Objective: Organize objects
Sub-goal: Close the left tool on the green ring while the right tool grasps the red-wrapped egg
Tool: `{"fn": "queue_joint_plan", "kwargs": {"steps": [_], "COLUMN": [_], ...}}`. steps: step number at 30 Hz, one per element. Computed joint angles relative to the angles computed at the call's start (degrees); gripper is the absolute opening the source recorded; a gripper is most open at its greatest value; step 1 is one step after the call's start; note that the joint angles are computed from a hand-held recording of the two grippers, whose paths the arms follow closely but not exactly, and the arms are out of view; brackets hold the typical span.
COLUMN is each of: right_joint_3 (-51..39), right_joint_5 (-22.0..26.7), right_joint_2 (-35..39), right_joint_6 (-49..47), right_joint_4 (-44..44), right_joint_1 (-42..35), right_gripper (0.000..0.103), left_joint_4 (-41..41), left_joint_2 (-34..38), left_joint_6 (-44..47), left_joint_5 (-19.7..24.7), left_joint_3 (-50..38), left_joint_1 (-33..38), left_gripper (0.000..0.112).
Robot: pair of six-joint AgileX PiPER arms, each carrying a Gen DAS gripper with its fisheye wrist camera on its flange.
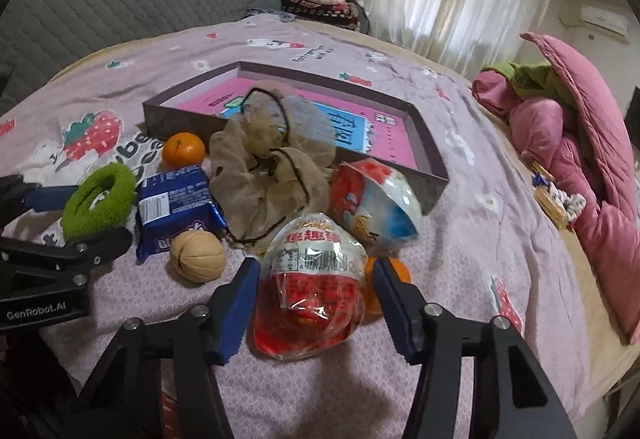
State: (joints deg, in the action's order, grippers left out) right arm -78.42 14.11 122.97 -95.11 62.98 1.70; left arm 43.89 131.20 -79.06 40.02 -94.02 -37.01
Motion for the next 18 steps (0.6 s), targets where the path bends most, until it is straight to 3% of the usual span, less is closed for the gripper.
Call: {"fn": "queue_joint_plan", "kwargs": {"steps": [3,10,18], "right_joint_3": [-0.9,-3.5,-7.9], "right_joint_5": [-0.9,4.0,15.5], "right_joint_2": [0.7,1.9,3.2], "right_joint_6": [2.6,4.6,9.2], "right_joint_4": [-3.5,-4.6,-3.8], "right_joint_1": [1.0,0.2,-4.2], "right_gripper": [0.055,0.052,0.052], "left_joint_4": [-1.7,0.4,4.7], "left_joint_2": [-0.1,-1.2,-3.8], "left_joint_6": [1.7,-0.8,-6.3], "left_joint_5": [-1.5,-3.3,-7.4], "left_joint_3": [0.0,1.7,5.8], "left_joint_1": [1.1,1.8,2.1], "left_gripper": [0.061,0.024,0.016]}}
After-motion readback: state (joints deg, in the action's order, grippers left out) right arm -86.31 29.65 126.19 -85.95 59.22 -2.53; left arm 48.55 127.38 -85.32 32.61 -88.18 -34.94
